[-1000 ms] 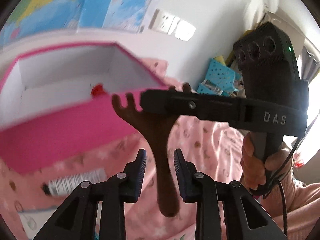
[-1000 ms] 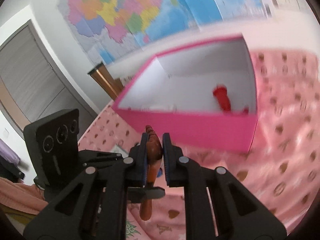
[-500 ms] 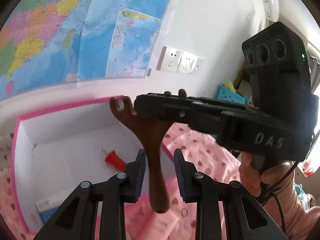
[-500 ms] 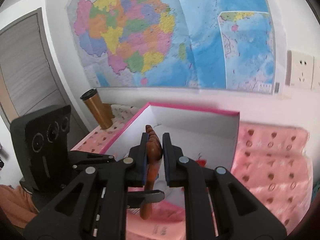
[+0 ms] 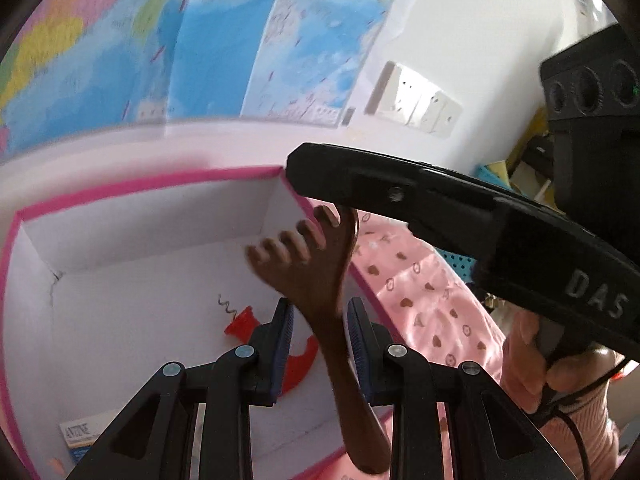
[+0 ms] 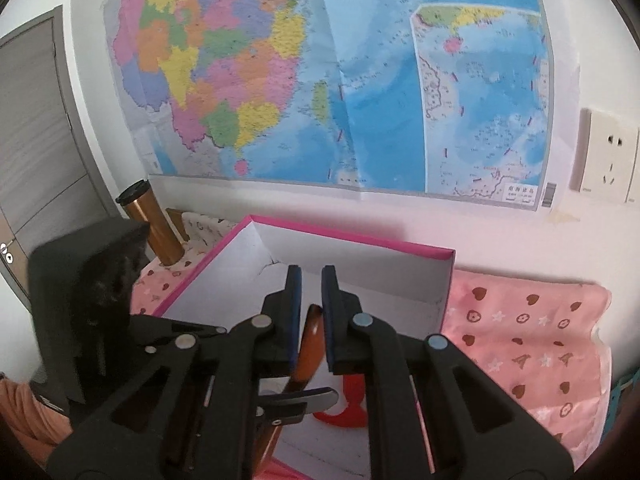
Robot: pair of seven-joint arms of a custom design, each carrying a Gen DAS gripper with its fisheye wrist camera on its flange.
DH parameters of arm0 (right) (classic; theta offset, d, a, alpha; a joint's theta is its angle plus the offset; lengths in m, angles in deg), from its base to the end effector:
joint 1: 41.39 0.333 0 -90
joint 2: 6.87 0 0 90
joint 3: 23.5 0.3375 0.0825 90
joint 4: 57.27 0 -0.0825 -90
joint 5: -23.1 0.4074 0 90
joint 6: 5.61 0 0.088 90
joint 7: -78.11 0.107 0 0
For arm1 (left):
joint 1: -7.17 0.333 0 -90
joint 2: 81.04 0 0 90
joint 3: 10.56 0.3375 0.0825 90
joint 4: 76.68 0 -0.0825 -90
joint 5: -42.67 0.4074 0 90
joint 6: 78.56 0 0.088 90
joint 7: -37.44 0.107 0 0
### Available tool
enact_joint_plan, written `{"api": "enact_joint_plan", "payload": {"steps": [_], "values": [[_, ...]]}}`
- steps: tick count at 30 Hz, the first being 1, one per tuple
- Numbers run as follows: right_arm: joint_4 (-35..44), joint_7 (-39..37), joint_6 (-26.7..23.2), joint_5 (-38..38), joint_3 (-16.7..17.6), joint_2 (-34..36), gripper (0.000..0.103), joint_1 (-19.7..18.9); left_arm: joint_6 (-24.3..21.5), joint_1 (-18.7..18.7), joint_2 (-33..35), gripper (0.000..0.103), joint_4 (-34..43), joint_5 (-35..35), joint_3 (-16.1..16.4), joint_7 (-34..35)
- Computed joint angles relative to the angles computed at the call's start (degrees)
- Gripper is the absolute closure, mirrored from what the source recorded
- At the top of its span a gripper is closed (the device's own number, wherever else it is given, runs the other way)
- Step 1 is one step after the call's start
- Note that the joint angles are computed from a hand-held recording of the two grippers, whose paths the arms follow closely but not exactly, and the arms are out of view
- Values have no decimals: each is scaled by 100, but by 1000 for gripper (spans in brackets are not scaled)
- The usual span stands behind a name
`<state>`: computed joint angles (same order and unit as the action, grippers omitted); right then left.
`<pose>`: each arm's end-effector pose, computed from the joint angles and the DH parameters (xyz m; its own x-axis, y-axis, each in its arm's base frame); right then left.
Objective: Organize rigid objects
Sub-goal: 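Lower the comb into the magenta box and open the right gripper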
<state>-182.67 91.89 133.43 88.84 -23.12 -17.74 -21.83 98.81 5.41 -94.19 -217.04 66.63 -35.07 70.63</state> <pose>0.5136 0.1901 0.5270 0.8388 -0.5114 -0.1868 -0.4275 -0.4061 -0.8076 0.4436 -0.2664 0.4789 -0.0489 -0.9462 0.3198 -0.6952 -0.1977 -0.6911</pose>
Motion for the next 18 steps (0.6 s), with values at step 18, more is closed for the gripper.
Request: {"api": "enact_joint_plan", "payload": {"steps": [18], "values": [[-774,85,-706,41,-272,-465,87,-320,-325,525,-877,74,-419,1062,-595,-1205]]}}
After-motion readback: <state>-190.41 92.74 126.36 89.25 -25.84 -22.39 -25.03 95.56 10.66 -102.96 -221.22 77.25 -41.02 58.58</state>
